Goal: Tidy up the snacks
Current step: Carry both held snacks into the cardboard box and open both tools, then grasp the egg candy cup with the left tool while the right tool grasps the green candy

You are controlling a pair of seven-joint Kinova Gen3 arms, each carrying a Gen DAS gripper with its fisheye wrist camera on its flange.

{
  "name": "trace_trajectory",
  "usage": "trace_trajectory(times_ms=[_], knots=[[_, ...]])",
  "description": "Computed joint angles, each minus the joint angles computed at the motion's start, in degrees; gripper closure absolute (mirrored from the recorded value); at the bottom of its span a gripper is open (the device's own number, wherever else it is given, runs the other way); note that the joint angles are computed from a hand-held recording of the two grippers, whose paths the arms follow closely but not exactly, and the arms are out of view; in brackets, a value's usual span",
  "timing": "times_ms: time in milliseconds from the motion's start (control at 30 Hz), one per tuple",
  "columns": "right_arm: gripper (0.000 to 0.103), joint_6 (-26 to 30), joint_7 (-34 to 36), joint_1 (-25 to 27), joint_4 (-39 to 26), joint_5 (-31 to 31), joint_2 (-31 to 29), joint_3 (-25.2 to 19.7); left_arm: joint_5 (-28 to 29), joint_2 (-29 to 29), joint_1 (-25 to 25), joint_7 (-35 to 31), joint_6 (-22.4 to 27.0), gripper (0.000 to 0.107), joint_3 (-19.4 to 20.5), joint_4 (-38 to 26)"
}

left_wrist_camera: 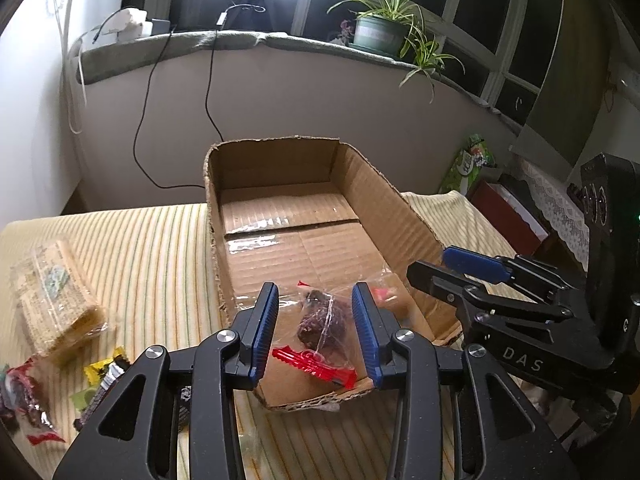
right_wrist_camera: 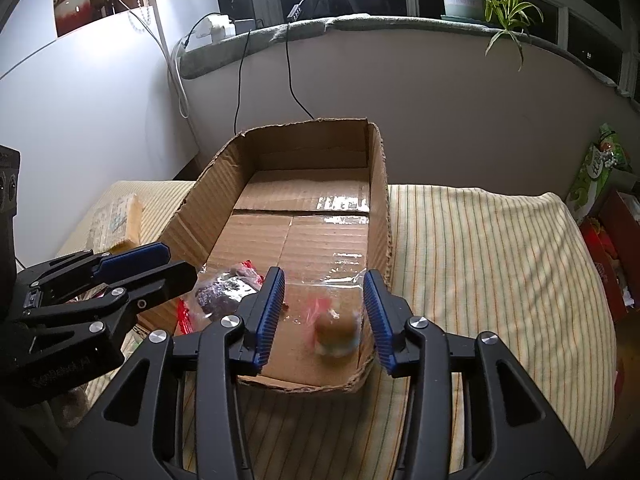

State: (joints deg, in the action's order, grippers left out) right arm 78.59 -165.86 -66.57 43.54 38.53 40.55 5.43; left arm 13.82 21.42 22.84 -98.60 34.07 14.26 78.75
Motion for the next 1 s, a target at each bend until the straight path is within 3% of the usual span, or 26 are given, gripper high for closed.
trace_trajectory(times_ms=[567, 767, 1000], knots=[[0.05, 4.0, 3.8, -3.6, -9.3, 0.2, 3.4, 1.7, 5.9, -7.6, -5.2, -3.7, -2.9, 0.071, 0.4, 8.5], [0.05, 2.3, 5.1, -4.9, -11.4, -0.8, 4.4, 1.8, 8.5, -11.7, -7.8, -5.4, -3.3, 0.071, -1.0, 13.5], [0.05, 2.2, 9.9, -5.1, -18.2, -4.2, 8.0, 1.6, 10.8, -16.0, -10.7, -6.3, -2.8, 0.071, -3.9, 19.0]])
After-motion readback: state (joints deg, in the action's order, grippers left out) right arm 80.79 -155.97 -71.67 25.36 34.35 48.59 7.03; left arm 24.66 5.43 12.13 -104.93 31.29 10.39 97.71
